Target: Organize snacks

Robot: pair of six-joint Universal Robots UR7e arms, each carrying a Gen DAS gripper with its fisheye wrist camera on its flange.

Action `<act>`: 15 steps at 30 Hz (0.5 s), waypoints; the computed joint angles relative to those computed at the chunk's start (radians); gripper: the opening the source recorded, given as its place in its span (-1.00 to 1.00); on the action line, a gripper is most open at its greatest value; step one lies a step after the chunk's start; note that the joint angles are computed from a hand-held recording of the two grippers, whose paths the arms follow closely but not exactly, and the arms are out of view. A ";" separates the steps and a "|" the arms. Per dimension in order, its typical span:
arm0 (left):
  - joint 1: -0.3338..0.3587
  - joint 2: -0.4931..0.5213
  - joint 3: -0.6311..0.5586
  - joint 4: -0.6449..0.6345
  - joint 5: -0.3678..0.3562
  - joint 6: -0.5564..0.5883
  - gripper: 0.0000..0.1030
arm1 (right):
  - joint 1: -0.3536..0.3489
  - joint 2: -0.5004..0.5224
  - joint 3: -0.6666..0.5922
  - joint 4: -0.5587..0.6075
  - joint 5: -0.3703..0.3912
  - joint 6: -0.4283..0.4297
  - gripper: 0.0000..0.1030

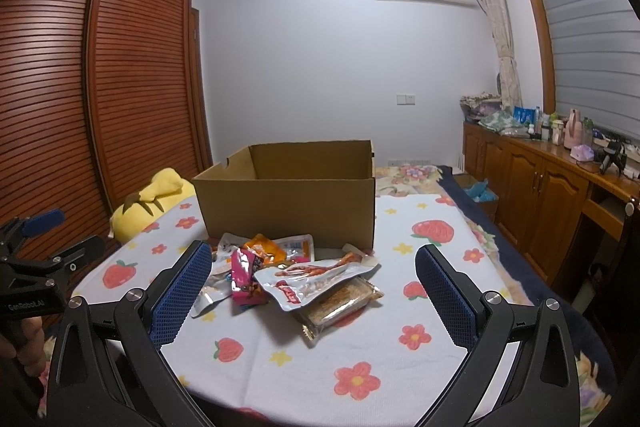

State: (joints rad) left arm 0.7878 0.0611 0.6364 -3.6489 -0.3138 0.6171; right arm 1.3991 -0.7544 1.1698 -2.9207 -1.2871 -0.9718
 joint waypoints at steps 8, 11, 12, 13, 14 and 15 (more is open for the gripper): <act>0.000 -0.008 0.013 0.006 0.001 -0.013 1.00 | 0.004 -0.007 0.013 -0.003 -0.004 0.001 1.00; 0.002 -0.014 0.025 0.015 0.004 -0.026 1.00 | 0.006 -0.009 0.017 -0.001 -0.008 -0.002 1.00; 0.003 -0.018 0.033 0.019 0.004 -0.034 1.00 | 0.006 -0.010 0.017 0.002 -0.010 -0.003 1.00; 0.006 -0.022 0.042 0.025 0.003 -0.045 1.00 | 0.006 -0.008 0.015 0.006 -0.013 -0.004 1.00; 0.009 -0.027 0.052 0.033 0.001 -0.059 1.00 | 0.006 -0.005 0.008 0.013 -0.018 -0.005 1.00; 0.012 -0.032 0.062 0.042 -0.001 -0.073 1.00 | 0.006 0.000 0.001 0.022 -0.023 -0.007 1.00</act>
State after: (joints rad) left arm 0.7998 0.0291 0.6989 -3.6067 -0.3150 0.5437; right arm 1.4056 -0.7546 1.1707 -2.8986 -1.3097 -0.9787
